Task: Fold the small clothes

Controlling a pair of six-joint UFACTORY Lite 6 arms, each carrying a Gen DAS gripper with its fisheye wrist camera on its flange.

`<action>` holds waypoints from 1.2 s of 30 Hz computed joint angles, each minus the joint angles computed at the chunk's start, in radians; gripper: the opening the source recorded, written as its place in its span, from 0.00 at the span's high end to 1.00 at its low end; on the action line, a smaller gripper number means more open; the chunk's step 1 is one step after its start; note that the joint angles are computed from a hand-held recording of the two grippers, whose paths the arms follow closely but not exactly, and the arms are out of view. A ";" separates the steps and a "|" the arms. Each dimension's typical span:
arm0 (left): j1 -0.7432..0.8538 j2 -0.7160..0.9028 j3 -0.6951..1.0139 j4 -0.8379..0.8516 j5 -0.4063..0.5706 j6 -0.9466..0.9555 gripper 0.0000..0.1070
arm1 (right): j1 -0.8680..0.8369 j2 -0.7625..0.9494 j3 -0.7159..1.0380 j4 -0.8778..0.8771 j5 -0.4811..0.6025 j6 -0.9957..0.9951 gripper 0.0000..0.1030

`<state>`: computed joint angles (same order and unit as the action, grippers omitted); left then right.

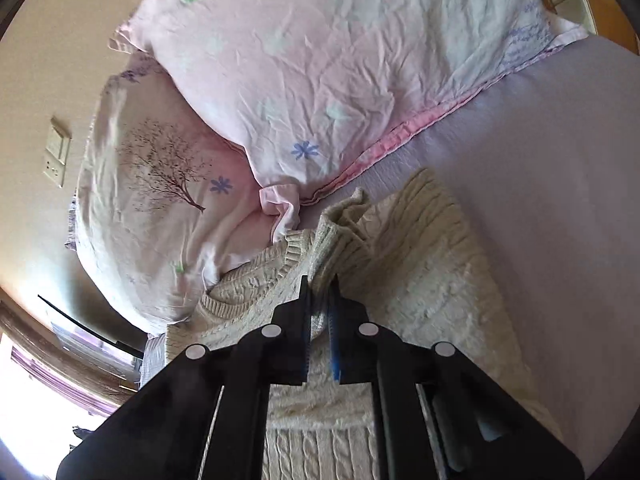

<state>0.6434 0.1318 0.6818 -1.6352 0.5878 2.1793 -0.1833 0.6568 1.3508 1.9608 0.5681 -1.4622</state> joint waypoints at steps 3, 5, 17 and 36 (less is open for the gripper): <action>0.022 0.033 0.009 0.052 0.021 -0.025 0.35 | -0.004 -0.078 -0.116 -0.019 -0.084 -0.041 0.81; 0.048 0.050 0.009 0.099 0.041 -0.048 0.35 | -0.045 -0.142 -0.200 -0.161 -0.066 0.058 0.57; 0.199 0.108 -0.070 0.252 0.189 -0.015 0.35 | -0.458 -0.609 -0.895 -0.346 0.174 -0.274 0.58; 0.281 -0.075 -0.165 0.562 0.253 -0.227 0.93 | -0.694 -0.696 -1.067 -0.556 0.606 -0.416 0.92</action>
